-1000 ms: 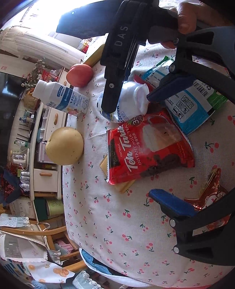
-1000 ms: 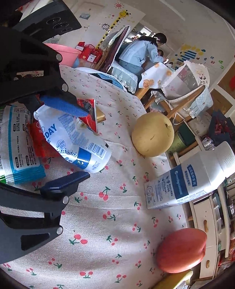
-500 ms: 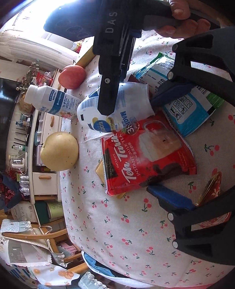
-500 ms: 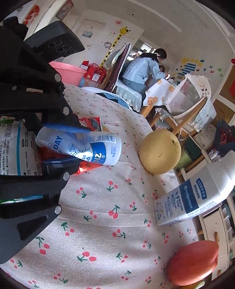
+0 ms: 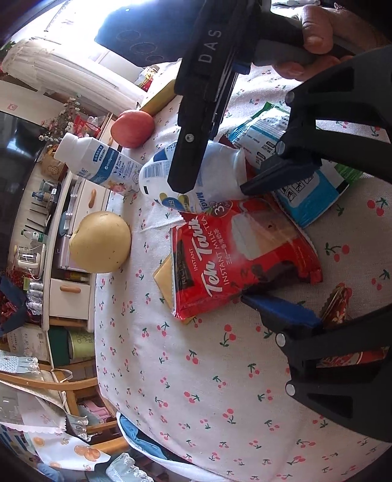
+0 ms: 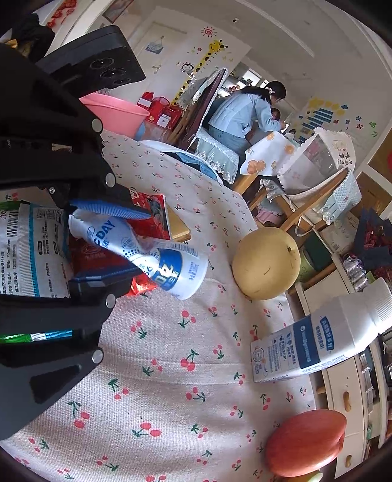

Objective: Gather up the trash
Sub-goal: 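Grasp the red Teh Tarik packet with the left tool while the right tool holds the bottle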

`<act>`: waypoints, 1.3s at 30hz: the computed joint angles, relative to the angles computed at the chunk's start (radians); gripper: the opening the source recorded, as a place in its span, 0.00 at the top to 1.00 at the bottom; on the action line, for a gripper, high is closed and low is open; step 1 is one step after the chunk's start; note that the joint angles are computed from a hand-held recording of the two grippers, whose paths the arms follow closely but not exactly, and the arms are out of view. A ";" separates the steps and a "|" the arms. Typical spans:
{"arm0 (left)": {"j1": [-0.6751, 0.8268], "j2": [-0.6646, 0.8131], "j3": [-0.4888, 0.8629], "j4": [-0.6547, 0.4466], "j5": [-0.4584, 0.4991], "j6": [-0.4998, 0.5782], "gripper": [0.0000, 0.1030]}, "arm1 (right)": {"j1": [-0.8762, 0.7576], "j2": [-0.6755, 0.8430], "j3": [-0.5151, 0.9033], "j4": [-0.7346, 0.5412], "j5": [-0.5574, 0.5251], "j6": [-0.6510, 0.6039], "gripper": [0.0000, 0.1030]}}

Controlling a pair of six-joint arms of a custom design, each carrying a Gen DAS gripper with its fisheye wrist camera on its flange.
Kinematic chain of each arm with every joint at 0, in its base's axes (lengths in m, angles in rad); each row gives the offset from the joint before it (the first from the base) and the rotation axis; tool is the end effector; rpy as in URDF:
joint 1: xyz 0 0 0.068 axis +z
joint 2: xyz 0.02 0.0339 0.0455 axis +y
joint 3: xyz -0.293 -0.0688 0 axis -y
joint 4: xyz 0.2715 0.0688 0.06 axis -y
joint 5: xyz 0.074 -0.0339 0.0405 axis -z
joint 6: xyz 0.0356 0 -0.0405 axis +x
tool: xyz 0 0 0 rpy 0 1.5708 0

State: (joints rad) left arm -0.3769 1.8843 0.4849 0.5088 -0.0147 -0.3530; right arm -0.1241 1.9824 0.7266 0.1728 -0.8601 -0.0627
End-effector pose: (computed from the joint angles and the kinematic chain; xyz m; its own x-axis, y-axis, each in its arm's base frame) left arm 0.2649 -0.1043 0.0497 -0.8026 -0.0541 -0.5941 0.0873 0.9745 -0.2067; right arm 0.3248 -0.0133 0.0566 -0.8578 0.0658 -0.5097 -0.3261 0.6968 0.6388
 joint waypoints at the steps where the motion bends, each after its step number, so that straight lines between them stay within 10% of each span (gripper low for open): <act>1: 0.000 -0.003 -0.005 0.000 0.002 -0.003 0.37 | 0.008 -0.009 -0.008 0.016 0.020 0.002 0.69; 11: 0.053 -0.066 -0.073 0.008 0.095 -0.043 0.41 | 0.018 -0.105 -0.112 0.112 0.095 0.021 0.84; 31: 0.052 -0.290 -0.196 -0.086 0.183 0.016 0.43 | -0.094 -0.433 -0.337 0.035 0.080 0.013 0.85; 39: -0.030 -0.176 -0.158 -0.051 0.069 0.035 0.25 | -0.165 -0.648 -0.435 -0.094 0.062 -0.024 0.85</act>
State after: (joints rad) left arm -0.4071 1.7079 0.3273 0.4579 0.0541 -0.3182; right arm -0.2895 1.3346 0.2916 0.0792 -0.7980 -0.0864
